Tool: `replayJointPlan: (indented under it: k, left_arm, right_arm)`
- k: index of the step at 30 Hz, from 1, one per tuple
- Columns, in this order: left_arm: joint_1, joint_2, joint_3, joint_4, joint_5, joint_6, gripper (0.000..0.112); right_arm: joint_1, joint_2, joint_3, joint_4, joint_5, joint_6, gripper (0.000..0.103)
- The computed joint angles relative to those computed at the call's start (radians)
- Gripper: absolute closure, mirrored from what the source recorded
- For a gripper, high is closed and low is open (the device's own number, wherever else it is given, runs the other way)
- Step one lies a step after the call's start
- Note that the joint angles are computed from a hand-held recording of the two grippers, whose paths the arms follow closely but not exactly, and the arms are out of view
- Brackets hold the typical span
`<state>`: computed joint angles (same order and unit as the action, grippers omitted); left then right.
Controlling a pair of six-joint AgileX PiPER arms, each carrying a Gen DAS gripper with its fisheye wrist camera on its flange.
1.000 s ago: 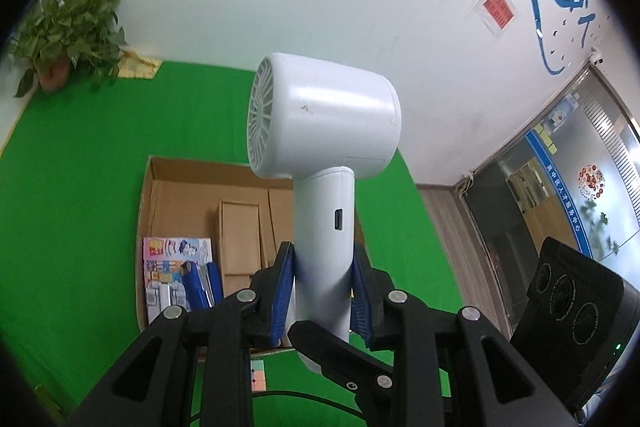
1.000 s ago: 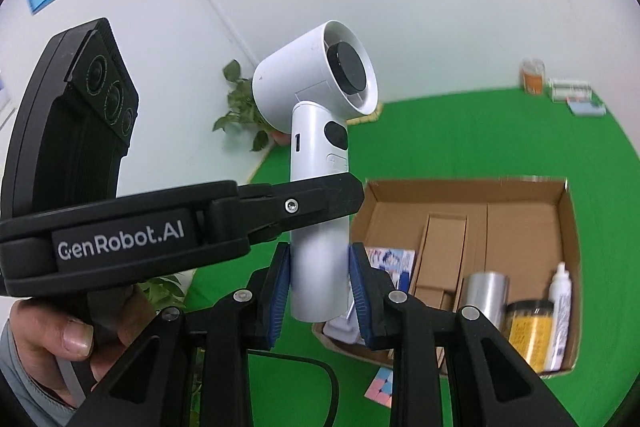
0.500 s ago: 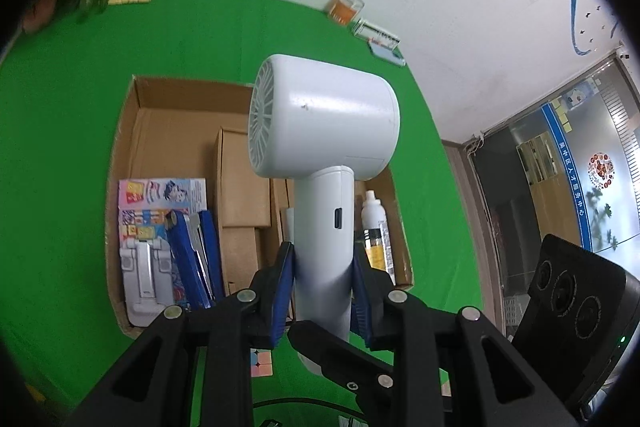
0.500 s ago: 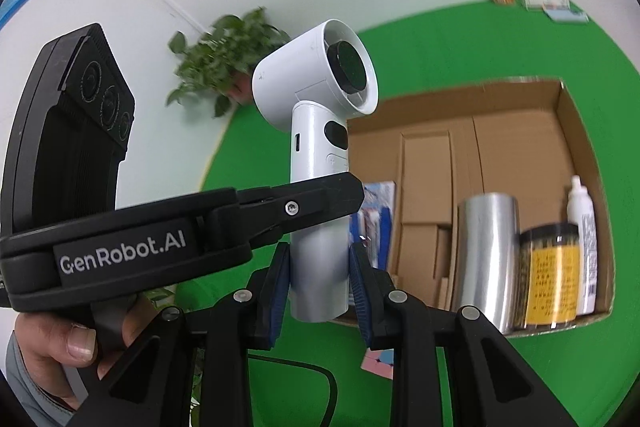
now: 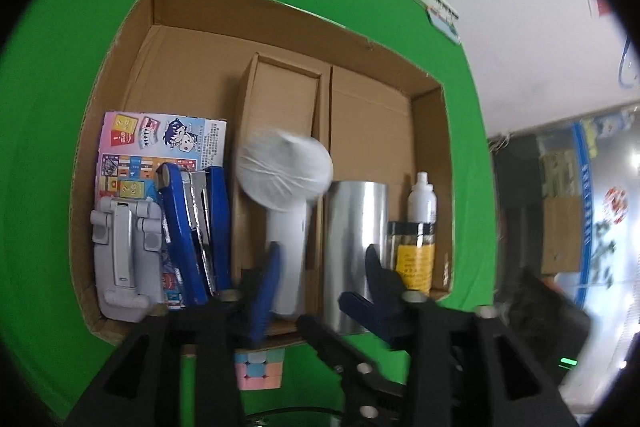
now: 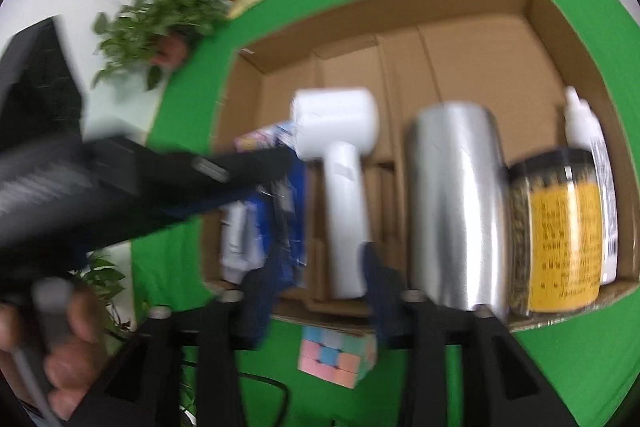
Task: Organize rigid objects
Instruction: 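Lower the fan into the compartment beside the stapler and release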
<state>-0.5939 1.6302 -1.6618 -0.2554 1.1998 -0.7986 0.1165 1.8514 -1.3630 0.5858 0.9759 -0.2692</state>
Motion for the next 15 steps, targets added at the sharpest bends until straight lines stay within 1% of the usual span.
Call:
replayJointPlan:
  k: [1,3,7,9,10,11,12,13,14,15]
  left_arm:
    - [-0.001,-0.019,0.017,0.015,-0.014,-0.010,0.056]
    - [-0.002,-0.059,0.050,0.039,-0.028,-0.016,0.056]
    - [-0.019,-0.134,0.100,0.121,-0.025,-0.072,0.056]
    - [-0.041,-0.173,0.126,0.172,-0.037,-0.085,0.060]
    - [-0.053,-0.194,0.143,0.195,-0.046,-0.069,0.084]
    - [-0.077,-0.202,0.138,0.224,-0.026,-0.046,0.112]
    - [-0.093,-0.201,0.132,0.249,0.001,-0.044,0.111]
    - [-0.109,-0.206,0.137,0.271,0.015,-0.051,0.111]
    - [-0.120,-0.224,0.154,0.283,0.011,-0.062,0.111]
    - [-0.133,-0.256,0.185,0.296,-0.011,-0.086,0.111]
  right_arm:
    - [-0.007,0.009,0.018,-0.002,-0.012,-0.003,0.043]
    - [-0.017,0.012,0.045,0.005,-0.016,-0.020,0.043]
    - [-0.020,-0.005,0.078,0.006,-0.023,-0.046,0.042]
    - [-0.013,-0.027,0.085,0.002,-0.029,-0.061,0.042]
    - [0.000,-0.059,0.076,-0.015,-0.014,-0.047,0.042]
    - [0.007,-0.090,0.072,-0.022,0.004,-0.053,0.049]
    - [0.012,-0.112,0.086,-0.010,-0.010,-0.099,0.069]
    - [0.020,-0.146,0.074,-0.017,0.014,-0.105,0.076]
    - [0.028,-0.170,0.068,-0.033,0.027,-0.101,0.076]
    - [0.028,-0.186,0.088,-0.031,0.022,-0.121,0.076]
